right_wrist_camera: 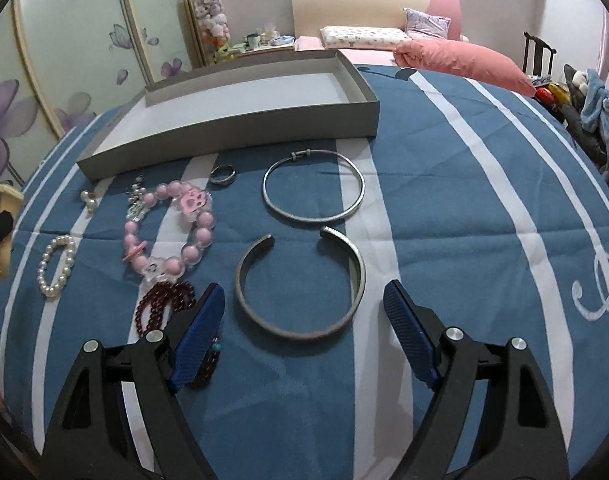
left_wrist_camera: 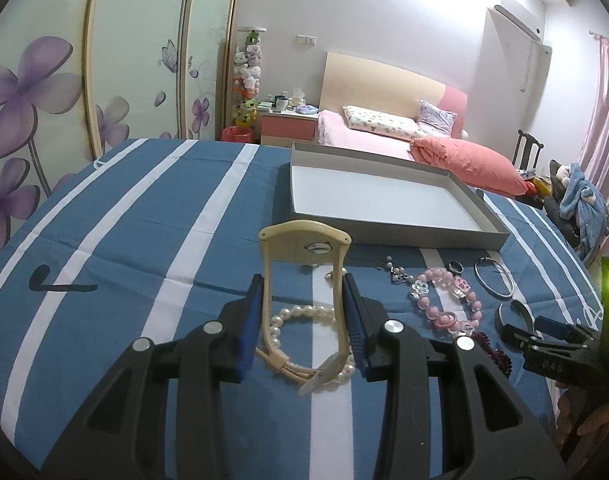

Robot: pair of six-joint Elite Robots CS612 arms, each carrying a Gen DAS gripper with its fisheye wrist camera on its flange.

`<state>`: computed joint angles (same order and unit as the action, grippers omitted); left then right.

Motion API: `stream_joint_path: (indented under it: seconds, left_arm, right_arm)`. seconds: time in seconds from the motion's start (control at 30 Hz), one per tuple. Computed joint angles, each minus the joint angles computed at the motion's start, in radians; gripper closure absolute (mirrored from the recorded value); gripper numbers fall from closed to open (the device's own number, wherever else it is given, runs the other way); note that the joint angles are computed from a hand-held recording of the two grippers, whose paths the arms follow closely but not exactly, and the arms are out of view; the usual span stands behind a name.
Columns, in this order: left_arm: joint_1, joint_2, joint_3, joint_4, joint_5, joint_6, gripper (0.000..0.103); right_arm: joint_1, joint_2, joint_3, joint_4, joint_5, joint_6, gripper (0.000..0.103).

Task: Organize jewelry
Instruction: 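Lift the yellow watch with the left tool while the right tool grasps the silver cuff bangle, then lower the watch into the grey tray with the left tool while the right tool releases the cuff there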

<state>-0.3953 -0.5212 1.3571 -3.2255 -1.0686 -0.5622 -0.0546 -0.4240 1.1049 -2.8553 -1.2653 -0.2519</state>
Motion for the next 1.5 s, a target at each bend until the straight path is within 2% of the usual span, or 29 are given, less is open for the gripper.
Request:
stream_joint_path:
  seconds: [0.3, 0.5, 0.67, 0.77, 0.93, 1.13, 1.3, 1.5]
  left_arm:
    - [0.003, 0.0, 0.003, -0.003, -0.005, 0.001, 0.065]
    - [0.0, 0.0, 0.003, -0.004, -0.008, 0.009, 0.065]
    - [-0.004, -0.004, 0.01, -0.019, 0.0, 0.016, 0.065]
    - [-0.005, -0.005, 0.009, -0.035, 0.009, 0.026, 0.065]
    - [-0.013, -0.001, -0.001, -0.086, 0.032, 0.062, 0.065]
    - [-0.022, 0.008, -0.021, -0.134, 0.056, 0.116, 0.065]
    - [-0.029, 0.022, -0.051, -0.158, 0.078, 0.166, 0.065]
    - [-0.028, 0.041, -0.094, -0.171, 0.093, 0.219, 0.065]
  right_arm:
    - [0.001, 0.004, -0.027, 0.049, -0.012, -0.042, 0.026]
    - [0.006, 0.002, -0.027, 0.053, -0.022, -0.087, 0.034]
    - [-0.009, -0.001, -0.017, 0.038, 0.044, -0.05, 0.035]
    - [-0.021, -0.004, 0.005, -0.047, 0.091, -0.006, 0.035]
    - [-0.033, -0.01, 0.047, -0.285, 0.145, 0.068, 0.035]
    - [-0.037, 0.011, 0.046, -0.531, 0.169, 0.139, 0.035]
    - [-0.034, 0.033, 0.014, -0.619, 0.173, 0.169, 0.035]
    - [-0.032, 0.058, -0.038, -0.624, 0.176, 0.184, 0.035]
